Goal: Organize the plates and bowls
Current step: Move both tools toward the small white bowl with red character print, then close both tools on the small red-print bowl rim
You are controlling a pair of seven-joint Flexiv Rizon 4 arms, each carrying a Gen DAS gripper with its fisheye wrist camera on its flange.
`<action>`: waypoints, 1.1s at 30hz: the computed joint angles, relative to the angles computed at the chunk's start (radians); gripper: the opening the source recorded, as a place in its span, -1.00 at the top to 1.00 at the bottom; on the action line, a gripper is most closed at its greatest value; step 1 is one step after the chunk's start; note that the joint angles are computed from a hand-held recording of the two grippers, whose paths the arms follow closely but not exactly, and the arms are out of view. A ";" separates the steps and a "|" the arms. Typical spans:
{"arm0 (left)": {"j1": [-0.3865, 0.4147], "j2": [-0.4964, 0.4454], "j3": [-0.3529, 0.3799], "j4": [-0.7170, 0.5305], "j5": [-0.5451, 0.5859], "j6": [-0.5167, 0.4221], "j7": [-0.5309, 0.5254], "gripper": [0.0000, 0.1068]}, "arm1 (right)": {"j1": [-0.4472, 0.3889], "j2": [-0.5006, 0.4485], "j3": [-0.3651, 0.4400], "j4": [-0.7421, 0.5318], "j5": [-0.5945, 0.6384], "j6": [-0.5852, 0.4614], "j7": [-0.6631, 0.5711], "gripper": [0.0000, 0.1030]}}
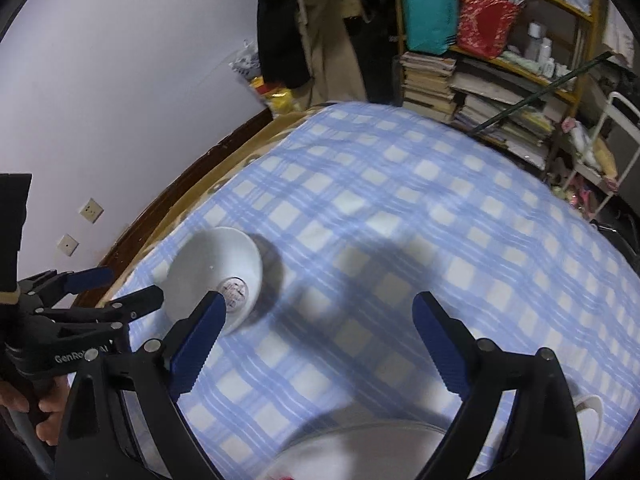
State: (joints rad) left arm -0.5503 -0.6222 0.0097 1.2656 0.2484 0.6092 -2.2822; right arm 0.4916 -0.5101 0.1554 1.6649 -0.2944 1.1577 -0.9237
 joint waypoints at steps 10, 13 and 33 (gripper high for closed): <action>0.061 -0.048 -0.017 0.023 -0.069 0.034 0.057 -0.52 | 0.032 -0.122 0.019 -0.170 0.038 -0.141 -0.062 -0.92; 0.062 -0.066 -0.014 0.012 -0.081 0.038 0.079 -0.51 | 0.035 -0.148 0.023 -0.202 0.052 -0.171 -0.070 -0.92; 0.090 -0.107 -0.051 0.037 -0.216 0.134 0.199 0.82 | 0.012 -0.225 0.079 -0.316 0.206 -0.286 -0.162 0.71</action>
